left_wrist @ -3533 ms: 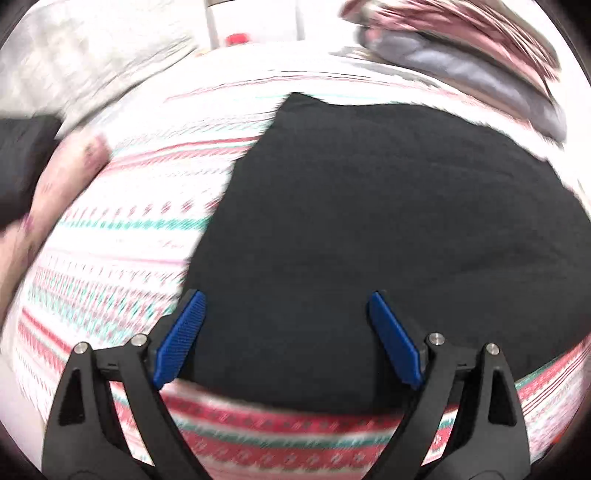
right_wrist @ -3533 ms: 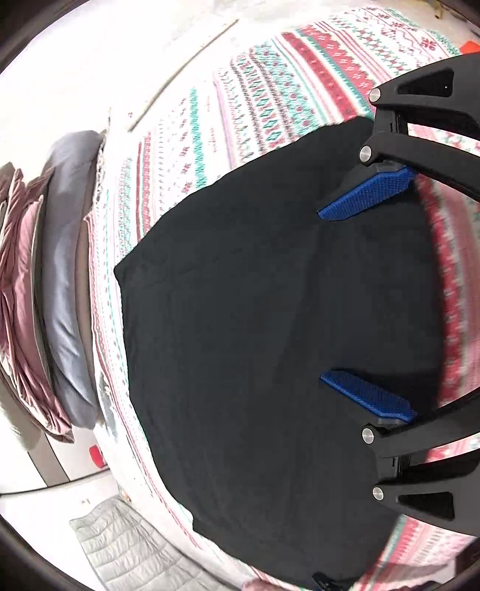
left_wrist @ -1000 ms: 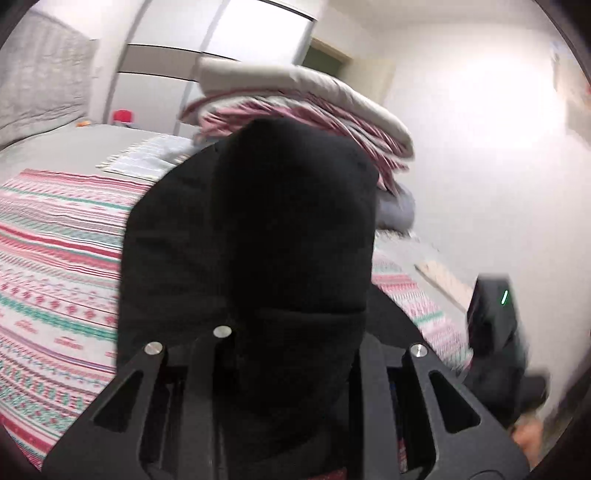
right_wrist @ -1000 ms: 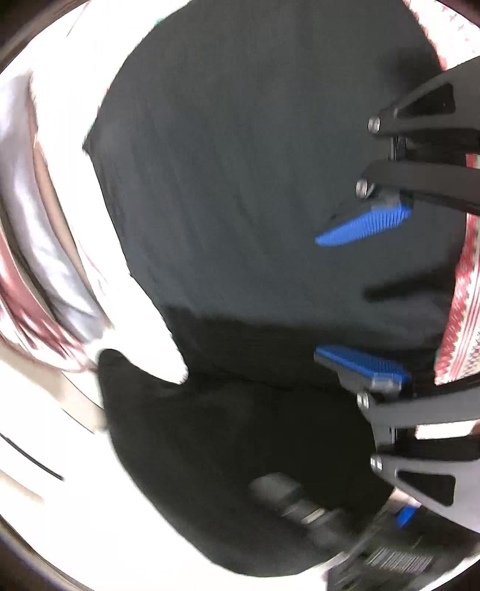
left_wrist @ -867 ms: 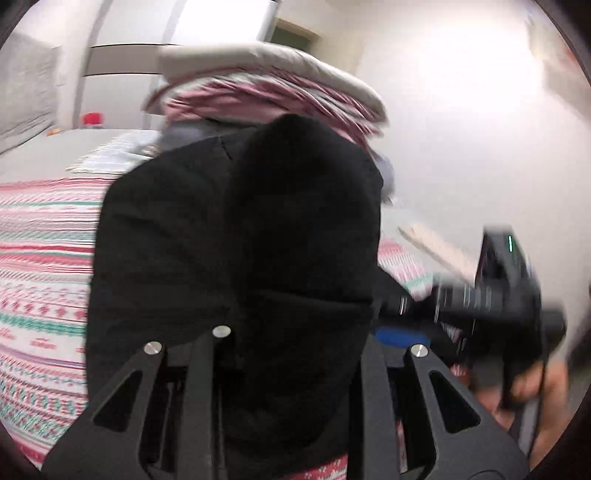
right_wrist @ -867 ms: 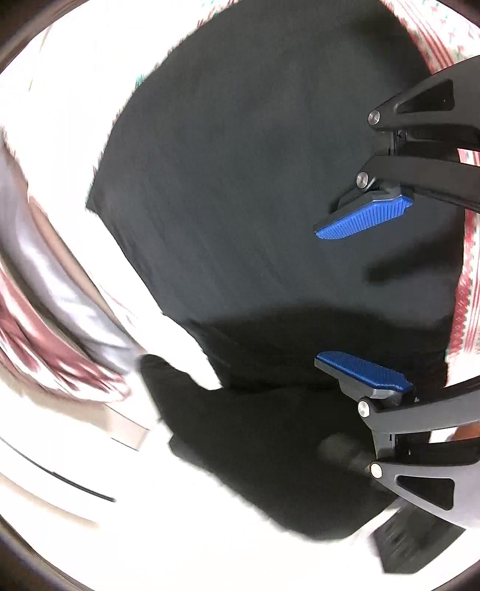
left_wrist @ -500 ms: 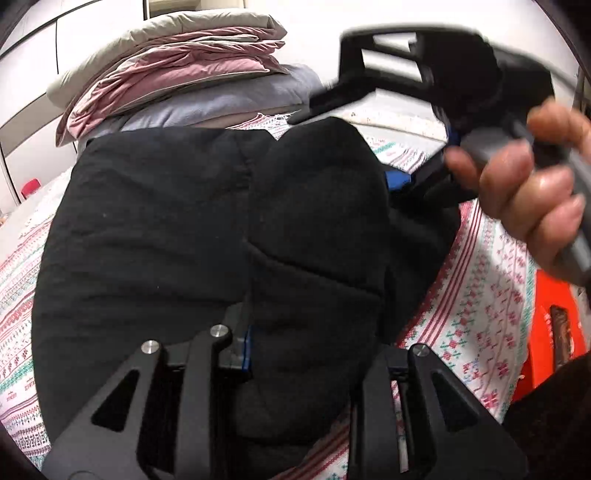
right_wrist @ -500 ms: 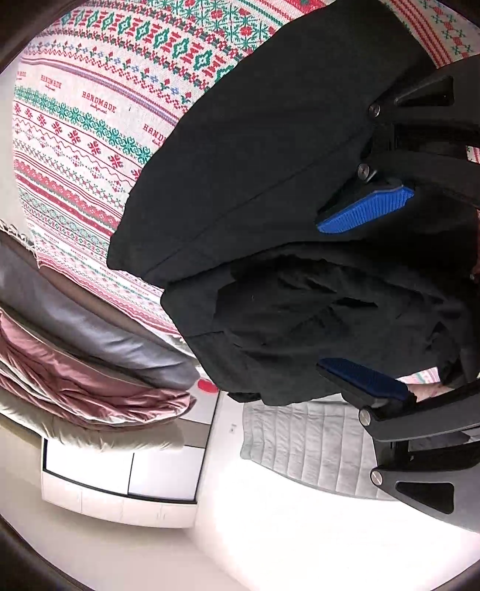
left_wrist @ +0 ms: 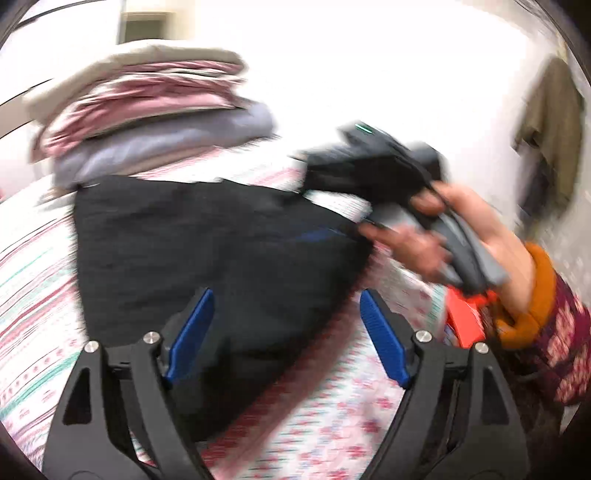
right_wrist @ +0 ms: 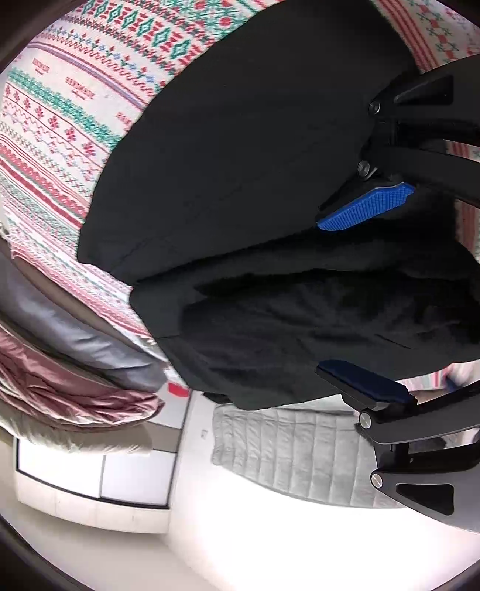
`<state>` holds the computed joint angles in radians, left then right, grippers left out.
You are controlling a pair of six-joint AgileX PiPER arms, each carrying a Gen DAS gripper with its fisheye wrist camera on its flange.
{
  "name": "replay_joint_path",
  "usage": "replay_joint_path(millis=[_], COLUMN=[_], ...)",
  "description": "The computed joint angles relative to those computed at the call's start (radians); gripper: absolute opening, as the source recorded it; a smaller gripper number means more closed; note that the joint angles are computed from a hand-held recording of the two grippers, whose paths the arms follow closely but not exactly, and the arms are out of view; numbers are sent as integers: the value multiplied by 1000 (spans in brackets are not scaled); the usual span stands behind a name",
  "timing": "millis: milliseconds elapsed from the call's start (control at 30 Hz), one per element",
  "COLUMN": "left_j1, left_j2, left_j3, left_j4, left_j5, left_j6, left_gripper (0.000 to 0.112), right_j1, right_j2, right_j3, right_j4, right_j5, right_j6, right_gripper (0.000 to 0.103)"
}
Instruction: Fold large clothes
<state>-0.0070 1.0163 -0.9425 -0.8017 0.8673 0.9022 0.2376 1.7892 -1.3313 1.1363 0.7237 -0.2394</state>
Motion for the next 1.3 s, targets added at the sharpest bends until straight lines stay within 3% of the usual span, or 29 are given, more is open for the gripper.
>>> replay_joint_path(millis=[167,367,433,467,500,600,733,833,933,1067,1133,1200,1300], left_j1=[193,202,211,208,202,167,117,43,-43,-155,-216,-258,-249], left_j2=[127,234,263,254,241,242,263,267,273,328,342,345,339], left_j3=[-56,-66,-74,-58,-46,-47,-68,-83,-91,-120,-116,-112,-122], left_j4=[-41,68,36,16,6,-12,-93,-53,36,205,364,512,507], left_j5=[-41,-143,-166,-202,-230,-298,-348,-378,-418,-431,-472,-509,-483], left_j6=[-67,-220,-229,-239,-251,-288,-298,-335,-391,-527,-660,-777,-780], left_gripper=[81,81,80,79,76,68,67,67,67,67,67,68,68], right_j1=[28,95,128,147,166,195,210,190,80,-122,-182,-206,-250], right_j2=[-20,-16,2,3,5,0,-47,-136,-224,-228,-156,-90,-45], right_j3=[27,-15,-43,-52,-66,-119,-166,-112,1,109,111,102,133], right_j4=[-31,-163,-224,-269,-310,-366,-383,-390,-220,13,-3,-64,75], right_j5=[57,27,12,-11,-38,-108,-189,-254,-277,-181,-116,-100,-67], right_j6=[44,113,152,171,192,168,61,-11,-168,-325,-299,-266,-410], right_gripper=[74,76,68,49,41,31,29,28,28,29,30,38,46])
